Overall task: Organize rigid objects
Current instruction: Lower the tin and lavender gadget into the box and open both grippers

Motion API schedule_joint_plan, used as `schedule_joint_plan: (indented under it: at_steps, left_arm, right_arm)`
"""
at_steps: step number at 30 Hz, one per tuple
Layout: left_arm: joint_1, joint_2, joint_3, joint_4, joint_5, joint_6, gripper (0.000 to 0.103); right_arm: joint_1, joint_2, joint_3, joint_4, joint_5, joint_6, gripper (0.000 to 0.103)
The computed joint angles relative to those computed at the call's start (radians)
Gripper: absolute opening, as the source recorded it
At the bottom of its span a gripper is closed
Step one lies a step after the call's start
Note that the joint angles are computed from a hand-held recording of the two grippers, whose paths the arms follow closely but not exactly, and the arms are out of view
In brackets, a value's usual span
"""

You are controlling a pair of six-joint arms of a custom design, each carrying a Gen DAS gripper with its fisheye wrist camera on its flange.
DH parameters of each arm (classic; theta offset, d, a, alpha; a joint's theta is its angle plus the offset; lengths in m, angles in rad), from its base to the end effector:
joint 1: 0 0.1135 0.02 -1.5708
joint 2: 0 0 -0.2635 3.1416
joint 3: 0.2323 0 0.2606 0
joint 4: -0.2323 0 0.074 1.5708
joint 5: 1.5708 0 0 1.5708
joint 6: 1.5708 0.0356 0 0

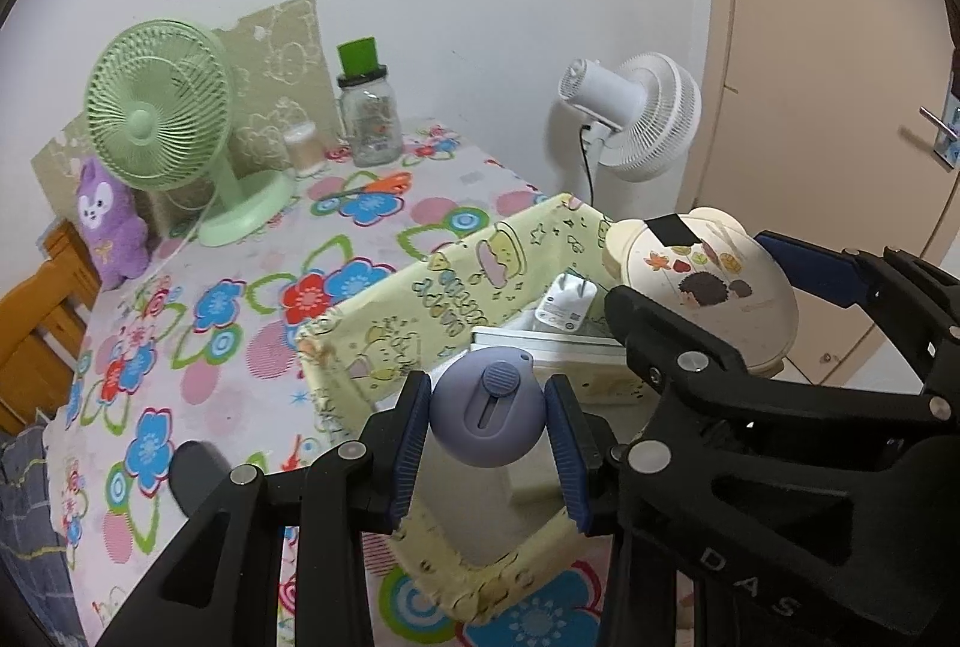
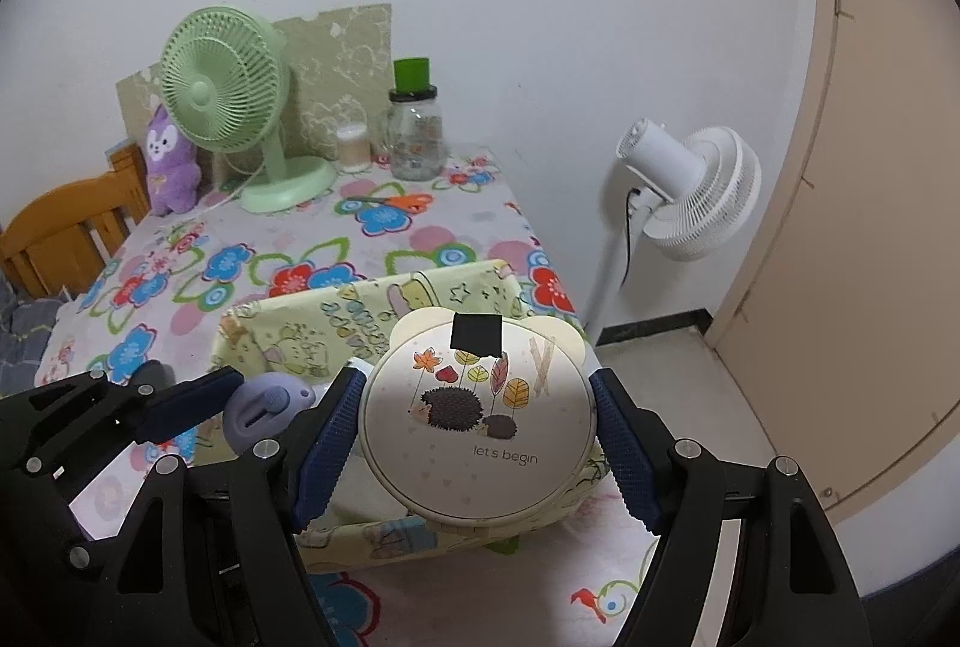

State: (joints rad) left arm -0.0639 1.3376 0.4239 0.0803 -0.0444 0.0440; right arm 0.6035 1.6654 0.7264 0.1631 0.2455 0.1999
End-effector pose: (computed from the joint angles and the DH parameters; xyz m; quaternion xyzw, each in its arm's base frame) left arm 0.2348 -0.0134 0.1246 0.0423 0.9316 0.0171 0.3605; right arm 0.2688 0.1748 0.1306 -0.1370 0.9060 0.0463 0.3977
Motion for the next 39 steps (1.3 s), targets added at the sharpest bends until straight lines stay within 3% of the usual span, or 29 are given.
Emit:
schedule_joint_plan:
  at_steps: [11,24,35,37,39]
  left_arm:
    - [-0.002,0.151,0.059,0.027,0.025,0.0,0.04]
    - [0.012,0.229,0.086,0.026,0.018,-0.006,0.041]
    - [0.022,0.233,0.087,0.037,0.001,0.011,0.062]
    - [0.021,0.233,0.088,0.039,-0.005,0.013,0.073]
    - [0.026,0.233,0.089,0.041,-0.002,0.013,0.077]
  right_arm:
    - [-0.038,0.108,0.068,-0.023,-0.043,0.005,0.078]
    - [-0.04,0.187,0.109,-0.031,-0.075,0.002,0.078]
    - [-0.052,0.244,0.161,-0.054,-0.122,0.034,0.077]
    - [-0.054,0.251,0.166,-0.052,-0.127,0.038,0.078]
    - [-0.056,0.258,0.17,-0.049,-0.137,0.043,0.078]
